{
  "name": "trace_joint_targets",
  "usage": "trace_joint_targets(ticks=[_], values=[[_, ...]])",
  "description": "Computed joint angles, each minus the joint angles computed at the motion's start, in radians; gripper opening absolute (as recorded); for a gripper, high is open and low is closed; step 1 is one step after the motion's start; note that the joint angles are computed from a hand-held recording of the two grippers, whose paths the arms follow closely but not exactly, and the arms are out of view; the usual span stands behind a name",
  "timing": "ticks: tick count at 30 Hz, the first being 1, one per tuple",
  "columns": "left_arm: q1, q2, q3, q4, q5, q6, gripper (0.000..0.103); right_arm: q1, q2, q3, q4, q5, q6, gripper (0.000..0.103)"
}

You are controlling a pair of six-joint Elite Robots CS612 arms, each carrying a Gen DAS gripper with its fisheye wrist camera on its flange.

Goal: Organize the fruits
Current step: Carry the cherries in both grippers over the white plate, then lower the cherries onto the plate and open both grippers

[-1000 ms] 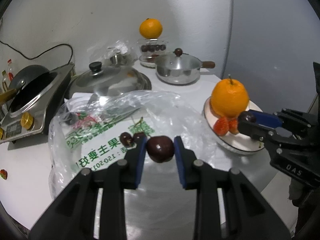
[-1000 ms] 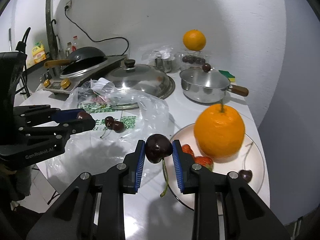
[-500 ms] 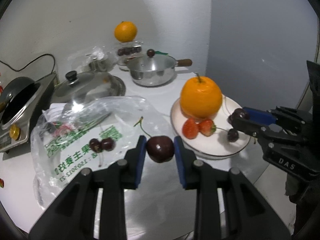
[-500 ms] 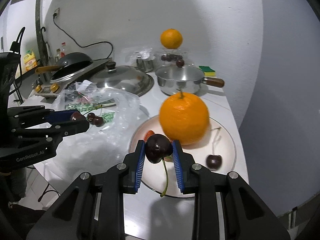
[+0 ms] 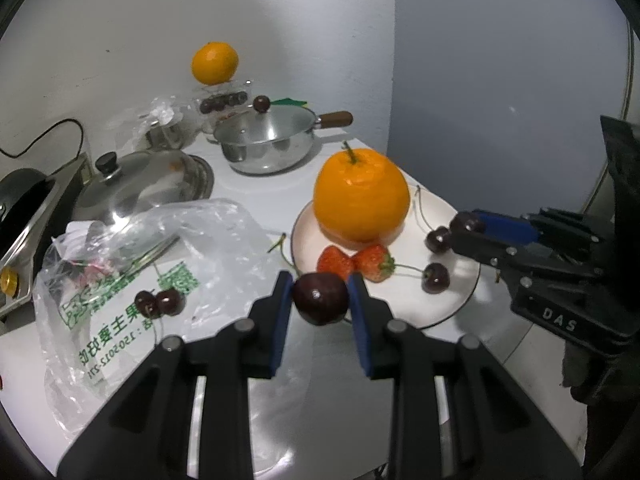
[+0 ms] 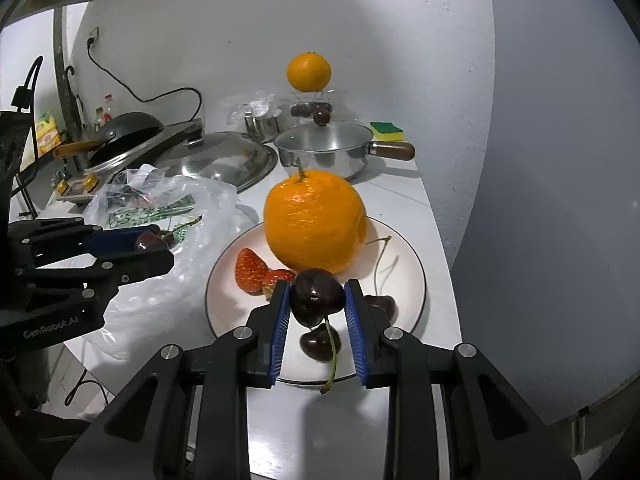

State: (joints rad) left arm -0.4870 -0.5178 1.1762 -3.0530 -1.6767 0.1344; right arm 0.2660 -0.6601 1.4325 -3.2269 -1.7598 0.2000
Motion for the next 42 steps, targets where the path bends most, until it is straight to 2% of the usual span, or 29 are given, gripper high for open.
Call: trace_joint_targets(ticks=[23, 39, 42], values=[[-0.023, 0.052, -0.080, 0.114, -0.047, 0.019, 0.029, -0.025, 0.030, -0.031, 0.037, 0.051, 0.001, 0.029], [-0.016, 0.053, -0.088, 0.122, -0.080, 0.014, 0.034, -0.018, 0.036, -0.048, 0.068, 0.028, 0.003, 0.029], [-0.015, 0.050, -0.082, 0.110, -0.077, 0.011, 0.034, -0.015, 0.034, -0.049, 0.067, 0.019, 0.004, 0.036]])
